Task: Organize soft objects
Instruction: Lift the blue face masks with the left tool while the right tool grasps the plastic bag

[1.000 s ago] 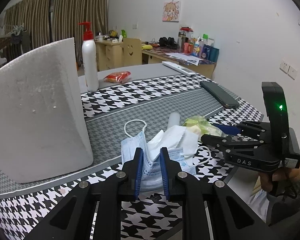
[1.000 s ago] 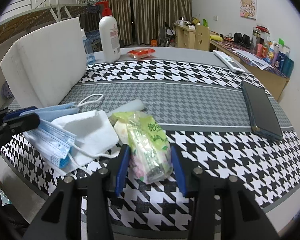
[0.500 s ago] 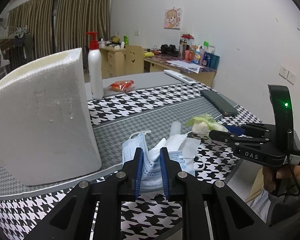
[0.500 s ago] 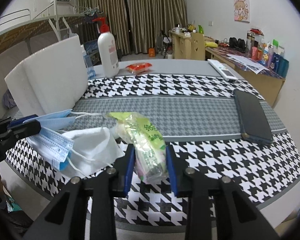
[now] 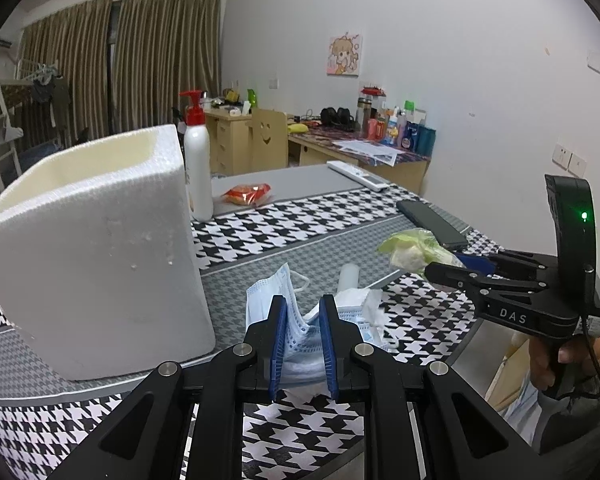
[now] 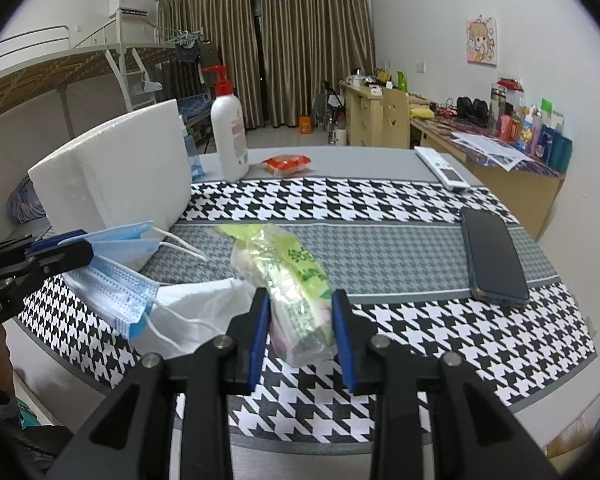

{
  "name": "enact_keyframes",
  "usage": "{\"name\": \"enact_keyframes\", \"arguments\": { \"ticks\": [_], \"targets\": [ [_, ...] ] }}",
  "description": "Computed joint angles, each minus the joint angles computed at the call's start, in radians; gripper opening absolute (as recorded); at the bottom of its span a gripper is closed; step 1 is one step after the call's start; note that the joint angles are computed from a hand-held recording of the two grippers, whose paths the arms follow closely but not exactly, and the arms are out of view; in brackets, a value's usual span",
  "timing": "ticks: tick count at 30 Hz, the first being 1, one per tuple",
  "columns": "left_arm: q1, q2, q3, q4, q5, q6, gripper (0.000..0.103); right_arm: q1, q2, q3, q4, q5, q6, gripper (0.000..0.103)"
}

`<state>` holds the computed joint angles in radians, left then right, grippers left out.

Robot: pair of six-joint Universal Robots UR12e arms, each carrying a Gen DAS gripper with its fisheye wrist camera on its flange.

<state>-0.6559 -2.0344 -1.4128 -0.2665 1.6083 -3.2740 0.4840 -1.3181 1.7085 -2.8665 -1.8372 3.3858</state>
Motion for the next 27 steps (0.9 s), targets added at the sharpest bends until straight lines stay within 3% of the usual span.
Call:
{"name": "enact_keyframes", "arguments": {
  "ticks": [12,27],
  "targets": [
    [0.0,0.009,-0.008,0.038,-0.007,0.009,0.018,0.007,-0.009,0.01,-0.048,-0.007,-0.004,0.035],
    [-0.009,0.013,-0.007,0.079,0.037,0.023,0.018,0.016,-0.017,0.018,-0.099,-0.015,-0.017,0.035]
  ]
}}
